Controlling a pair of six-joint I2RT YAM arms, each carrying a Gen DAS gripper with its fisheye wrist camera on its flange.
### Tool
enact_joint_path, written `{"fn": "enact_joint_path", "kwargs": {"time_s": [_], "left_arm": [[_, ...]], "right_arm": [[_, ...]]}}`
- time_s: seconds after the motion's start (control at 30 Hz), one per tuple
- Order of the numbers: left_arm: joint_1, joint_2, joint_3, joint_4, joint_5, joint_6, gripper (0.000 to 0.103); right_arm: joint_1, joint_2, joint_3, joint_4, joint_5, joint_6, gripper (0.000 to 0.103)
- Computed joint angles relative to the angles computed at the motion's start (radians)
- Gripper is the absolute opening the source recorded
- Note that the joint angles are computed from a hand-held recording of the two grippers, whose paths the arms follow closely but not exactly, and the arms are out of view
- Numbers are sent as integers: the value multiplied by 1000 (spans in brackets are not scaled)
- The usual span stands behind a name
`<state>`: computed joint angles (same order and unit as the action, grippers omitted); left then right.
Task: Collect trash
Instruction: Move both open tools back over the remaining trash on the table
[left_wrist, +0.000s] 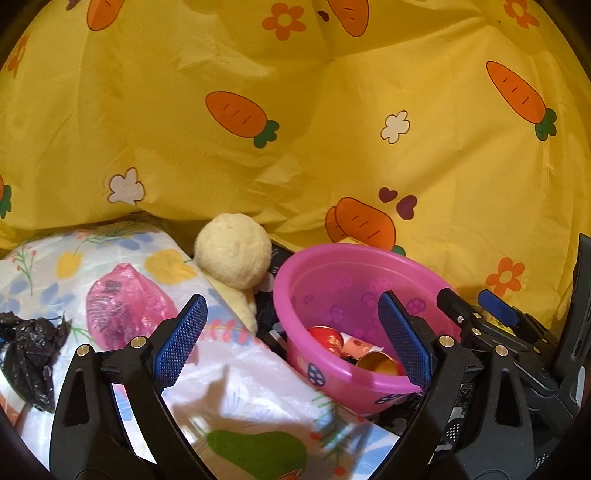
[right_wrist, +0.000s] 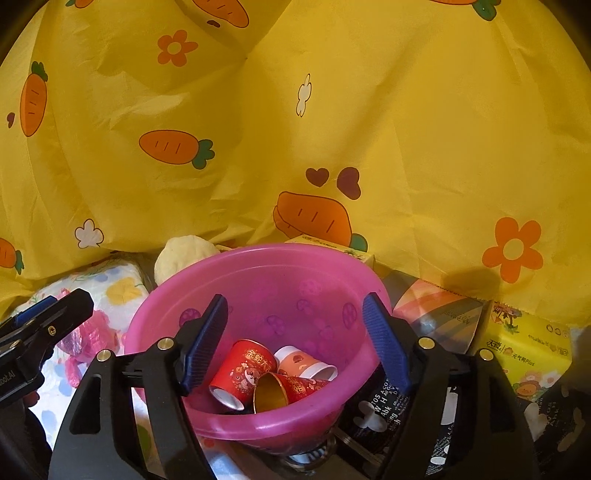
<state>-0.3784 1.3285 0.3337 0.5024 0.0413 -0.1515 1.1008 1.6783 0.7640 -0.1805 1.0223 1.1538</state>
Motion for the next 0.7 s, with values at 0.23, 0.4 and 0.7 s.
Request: {"fn": "enact_joint_path", "kwargs": {"time_s": [0.23,0.4,0.7], "left_arm": [[20,-235,-106,-105,-78,39,93],[27,-460,-168,-249,-127,52,93],[110,-936,-230,-660,-139,55,93]], "right_arm": [[72,25,38,-51,21,53,78],[134,56,74,-60,27,61,78],[252,158,207,-161,64,131,79]]}}
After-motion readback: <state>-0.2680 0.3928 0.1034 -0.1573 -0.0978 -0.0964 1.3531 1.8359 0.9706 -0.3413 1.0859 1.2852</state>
